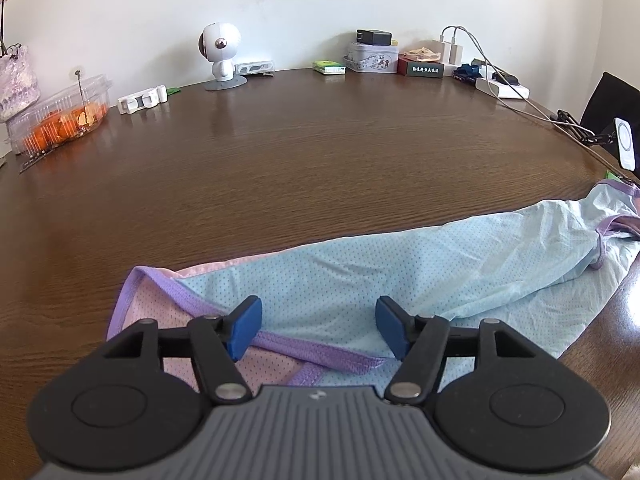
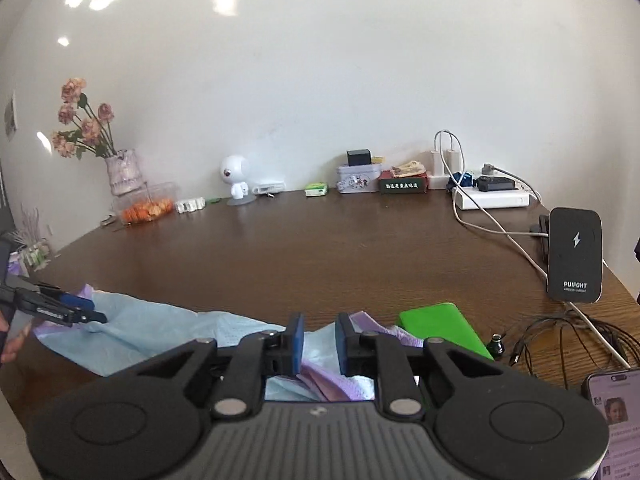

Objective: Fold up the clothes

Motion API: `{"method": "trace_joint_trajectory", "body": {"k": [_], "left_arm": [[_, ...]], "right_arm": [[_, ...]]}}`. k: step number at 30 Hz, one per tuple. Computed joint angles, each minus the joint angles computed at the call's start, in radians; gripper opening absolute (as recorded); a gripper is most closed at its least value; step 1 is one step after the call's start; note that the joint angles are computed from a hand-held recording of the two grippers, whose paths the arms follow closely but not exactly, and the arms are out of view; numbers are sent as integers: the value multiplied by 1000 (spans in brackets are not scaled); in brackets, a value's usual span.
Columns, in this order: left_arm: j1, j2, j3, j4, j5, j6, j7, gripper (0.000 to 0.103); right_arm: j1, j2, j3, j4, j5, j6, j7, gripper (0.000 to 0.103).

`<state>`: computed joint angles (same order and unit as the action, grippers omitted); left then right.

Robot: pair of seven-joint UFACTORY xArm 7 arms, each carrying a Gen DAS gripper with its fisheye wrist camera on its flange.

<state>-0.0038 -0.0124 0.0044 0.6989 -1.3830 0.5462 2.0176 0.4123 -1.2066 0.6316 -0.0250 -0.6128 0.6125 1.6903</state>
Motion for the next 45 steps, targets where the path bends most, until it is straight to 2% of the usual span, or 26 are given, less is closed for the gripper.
{"method": "trace_joint_trajectory", "body": {"k": [2, 3, 5, 8, 9, 11, 12, 14, 16, 18, 21, 23, 25, 28, 31, 34, 37, 40, 43, 45], "left_arm": [[-1, 0, -1, 0, -2, -4, -1, 65], [-2, -1, -2, -1, -4, -6, -1, 65], [-3, -2, -3, -3, -6, -8, 0, 66], [-1, -1, 0, -2, -1, -3, -1, 66], [-1, -2, 0, -3, -4, -3, 2, 66], [1, -4, 1, -7, -14, 0, 12, 66], [1, -5, 2, -8, -16, 0, 13, 66], [1, -4, 2, -7, -12, 0, 11, 66], [2, -5, 2, -7, -7, 1, 8, 66], [3, -6, 4, -7, 1, 2, 2, 66], [3, -7, 3, -8, -1, -2, -1, 66], [2, -8, 3, -10, -9, -4, 2, 66], [3, -8, 4, -12, -16, -2, 8, 66], [5, -18, 7, -18, -24, 4, 4, 67], [20, -61, 28, -39, -93, 49, 46, 66], [47, -111, 62, -51, -119, 106, 7, 67], [65, -163, 82, -73, -160, 102, -19, 68], [86, -200, 107, -99, -134, 133, -49, 72], [99, -231, 124, -128, -85, 156, -76, 72], [108, -255, 139, -149, -53, 170, -95, 72]], "right_arm": [[-90, 123, 18, 23, -16, -66, 16, 14], [-87, 161, 28, 27, -11, -67, 17, 14], [-33, 200, 45, 30, 12, -24, 25, 12], [108, 107, 15, 7, 77, 83, 80, 13], [146, 70, 29, 5, 92, 133, 116, 15], [164, 68, 49, 29, 112, 223, 184, 29], [150, 86, 52, 37, 112, 234, 221, 35], [110, 139, 53, 41, 98, 214, 291, 35], [46, 228, 89, 79, 67, 227, 359, 34], [-12, 286, 101, 105, 14, 215, 409, 37], [-91, 451, 89, 192, -61, 256, 372, 37], [-96, 521, 77, 232, -99, 288, 351, 25], [-74, 552, 44, 255, -115, 314, 329, 9], [-38, 586, 4, 281, -129, 360, 312, 6], [4, 565, -24, 292, -146, 395, 322, 6], [17, 578, 3, 362, -234, 468, 291, 6], [-25, 668, -20, 430, -394, 345, 348, 6], [-61, 783, -49, 513, -587, 226, 439, 6], [-104, 1054, -32, 681, -812, 240, 545, 6], [-99, 1190, -60, 778, -864, 231, 540, 8]]}}
